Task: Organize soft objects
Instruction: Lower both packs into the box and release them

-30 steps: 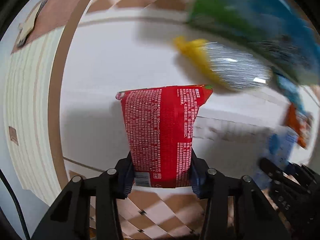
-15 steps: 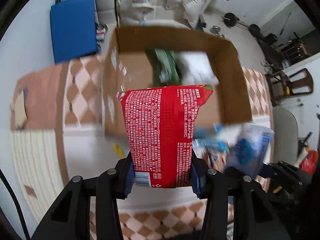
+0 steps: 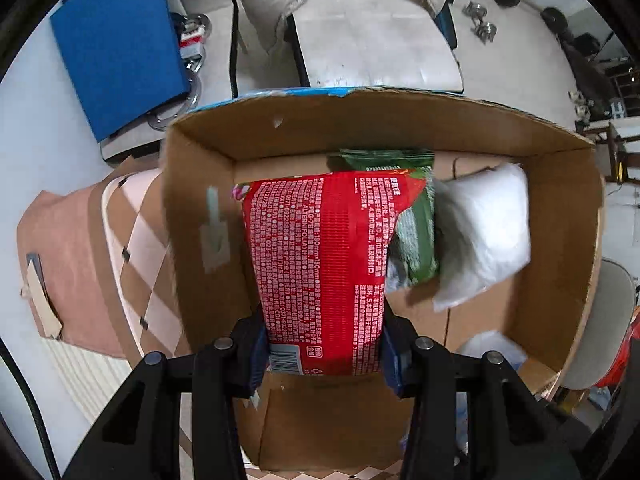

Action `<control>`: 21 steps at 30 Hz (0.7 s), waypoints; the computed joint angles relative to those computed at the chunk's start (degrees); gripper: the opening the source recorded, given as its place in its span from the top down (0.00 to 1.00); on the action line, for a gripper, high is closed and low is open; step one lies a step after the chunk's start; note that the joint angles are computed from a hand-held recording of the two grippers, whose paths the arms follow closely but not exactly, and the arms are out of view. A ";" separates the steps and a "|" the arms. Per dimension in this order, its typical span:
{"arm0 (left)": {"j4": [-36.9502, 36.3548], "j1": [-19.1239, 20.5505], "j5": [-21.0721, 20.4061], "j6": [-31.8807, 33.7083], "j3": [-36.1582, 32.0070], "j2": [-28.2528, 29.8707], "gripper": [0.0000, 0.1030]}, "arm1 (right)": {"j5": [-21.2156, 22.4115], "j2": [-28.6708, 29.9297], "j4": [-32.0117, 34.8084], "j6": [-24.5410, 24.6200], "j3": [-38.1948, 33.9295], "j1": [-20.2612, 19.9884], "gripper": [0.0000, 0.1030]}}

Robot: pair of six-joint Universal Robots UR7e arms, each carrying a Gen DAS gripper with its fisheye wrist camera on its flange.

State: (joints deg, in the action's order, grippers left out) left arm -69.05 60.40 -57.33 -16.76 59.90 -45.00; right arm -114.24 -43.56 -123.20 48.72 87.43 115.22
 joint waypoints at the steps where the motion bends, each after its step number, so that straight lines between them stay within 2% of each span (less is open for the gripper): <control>1: 0.72 0.27 0.46 -0.33 -0.96 0.97 0.58 | 1.10 0.66 -0.48 -0.71 -0.41 -0.59 0.60; 5: 2.32 0.89 1.70 -0.70 -2.73 2.83 0.58 | 4.91 2.42 -2.11 -2.41 -1.05 -2.27 0.60; 8: 3.25 1.59 2.88 -0.60 -3.91 4.04 0.57 | 6.24 3.50 -2.50 -2.93 -1.66 -2.97 0.60; 10: 5.11 2.27 2.04 -1.46 -5.61 4.87 0.57 | 6.97 4.21 -2.12 -3.39 -2.57 -3.39 0.60; 12: 5.27 2.52 1.00 -1.23 -6.34 4.90 0.56 | 8.21 4.69 -2.37 -4.39 -2.92 -3.86 0.56; 13: 5.09 2.55 0.57 -1.00 -6.58 4.86 0.47 | 8.44 4.83 -2.38 -4.63 -3.02 -4.00 0.54; 15: 4.43 2.41 -0.03 -0.65 -6.69 4.56 0.34 | 8.53 5.03 -1.81 -4.41 -3.32 -4.33 0.41; 17: 3.80 1.92 0.02 -0.18 -6.43 4.02 0.33 | 8.42 5.00 -1.19 -4.00 -3.40 -4.50 0.34; 19: 3.19 1.51 0.12 0.37 -6.05 3.57 0.32 | 7.86 4.90 -0.40 -3.58 -3.43 -4.52 0.34; 21: 2.36 1.18 0.39 0.79 -5.40 2.89 0.30 | 6.35 4.72 1.27 -3.16 -3.73 -4.17 0.21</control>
State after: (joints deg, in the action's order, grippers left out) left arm -66.69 61.58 -56.94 -15.97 54.50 -42.10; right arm -107.89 -38.84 -121.94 45.56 83.70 111.05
